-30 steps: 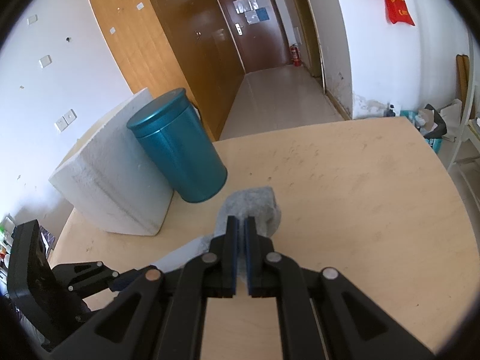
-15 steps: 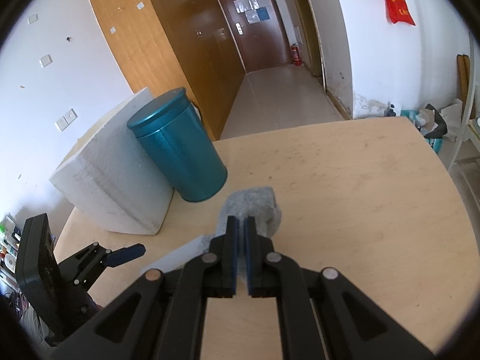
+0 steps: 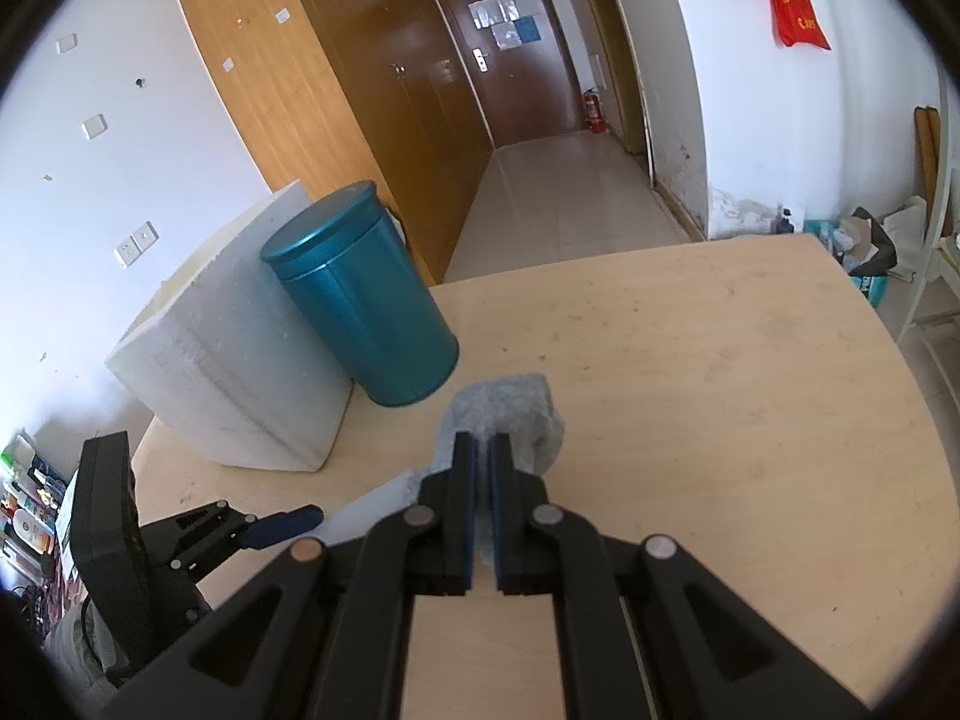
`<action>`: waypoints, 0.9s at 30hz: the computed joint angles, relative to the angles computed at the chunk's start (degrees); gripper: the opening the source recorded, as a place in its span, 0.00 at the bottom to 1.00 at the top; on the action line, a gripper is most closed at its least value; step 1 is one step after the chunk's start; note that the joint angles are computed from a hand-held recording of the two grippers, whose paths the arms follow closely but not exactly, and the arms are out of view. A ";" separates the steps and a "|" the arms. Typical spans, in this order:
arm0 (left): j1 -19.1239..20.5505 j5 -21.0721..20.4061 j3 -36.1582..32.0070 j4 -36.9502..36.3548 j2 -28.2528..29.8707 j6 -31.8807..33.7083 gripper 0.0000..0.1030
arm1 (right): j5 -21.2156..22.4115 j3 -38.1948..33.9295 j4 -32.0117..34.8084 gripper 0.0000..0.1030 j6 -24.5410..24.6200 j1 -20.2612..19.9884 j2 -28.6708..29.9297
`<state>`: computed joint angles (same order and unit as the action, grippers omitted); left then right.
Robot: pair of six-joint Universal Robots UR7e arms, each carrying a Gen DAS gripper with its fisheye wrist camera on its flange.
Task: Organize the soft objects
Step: 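Close the left tool on the white foam strip beside the sock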
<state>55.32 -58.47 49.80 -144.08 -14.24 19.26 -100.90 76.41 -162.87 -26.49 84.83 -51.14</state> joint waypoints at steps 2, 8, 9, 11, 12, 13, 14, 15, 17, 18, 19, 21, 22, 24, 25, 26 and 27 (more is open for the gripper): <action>0.18 0.66 0.38 -0.55 -0.20 0.09 0.40 | 0.12 0.10 -0.01 0.06 -0.12 -0.05 -0.11; 0.55 1.18 -2.14 0.89 0.82 -0.43 0.35 | 0.38 0.57 -0.13 0.06 -0.61 0.02 -0.28; 0.70 1.39 -2.06 0.53 0.76 0.24 0.35 | 0.40 0.57 -0.05 0.06 -0.71 0.05 -0.28; 0.81 2.03 -2.47 0.08 1.04 1.76 0.35 | 0.44 0.73 -0.16 0.06 -0.68 0.06 -0.38; 0.88 1.99 -2.06 -0.11 0.80 2.00 0.35 | 0.42 0.73 -0.14 0.06 -0.66 0.08 -0.38; 0.92 1.83 -1.95 -0.12 0.71 2.21 0.35 | 0.44 0.76 -0.13 0.06 -0.57 0.07 -0.40; 0.81 2.18 -1.71 -0.63 0.74 2.38 0.33 | 0.39 0.81 -0.20 0.06 -0.48 0.10 -0.43; 0.85 2.64 -1.98 -0.82 0.89 2.36 0.28 | 0.37 0.81 -0.18 0.06 -0.48 0.12 -0.44; 0.91 2.88 -2.30 -0.46 0.97 1.71 0.23 | 0.33 0.72 -0.11 0.06 -0.53 0.13 -0.42; 0.99 2.71 -2.17 -0.65 0.80 1.83 0.21 | 0.41 0.68 -0.09 0.06 -0.53 0.12 -0.41; 0.98 2.66 -1.91 -1.01 0.66 2.12 0.19 | 0.39 0.70 -0.19 0.06 -0.55 0.14 -0.40; 0.88 2.63 -0.59 -2.49 0.17 3.01 0.15 | 0.60 0.69 -0.22 0.06 -0.61 0.13 -0.37; 0.75 2.78 0.05 -3.22 -0.06 3.55 0.13 | 0.66 0.73 -0.31 0.06 -0.69 0.11 -0.37; 0.39 2.90 1.62 -4.56 -0.66 4.27 0.12 | 1.12 0.99 -0.50 0.06 -0.69 0.06 -0.59; 0.33 2.87 1.98 -4.77 -0.84 4.58 0.11 | 1.32 1.10 -0.59 0.06 -0.76 0.04 -0.69; 0.33 2.77 2.44 -5.10 -1.14 4.71 0.11 | 1.62 1.27 -0.79 0.06 -0.73 0.01 -0.87; 0.29 2.70 2.97 -5.21 -1.46 4.65 0.11 | 1.95 1.55 -1.06 0.06 -0.77 0.00 -1.12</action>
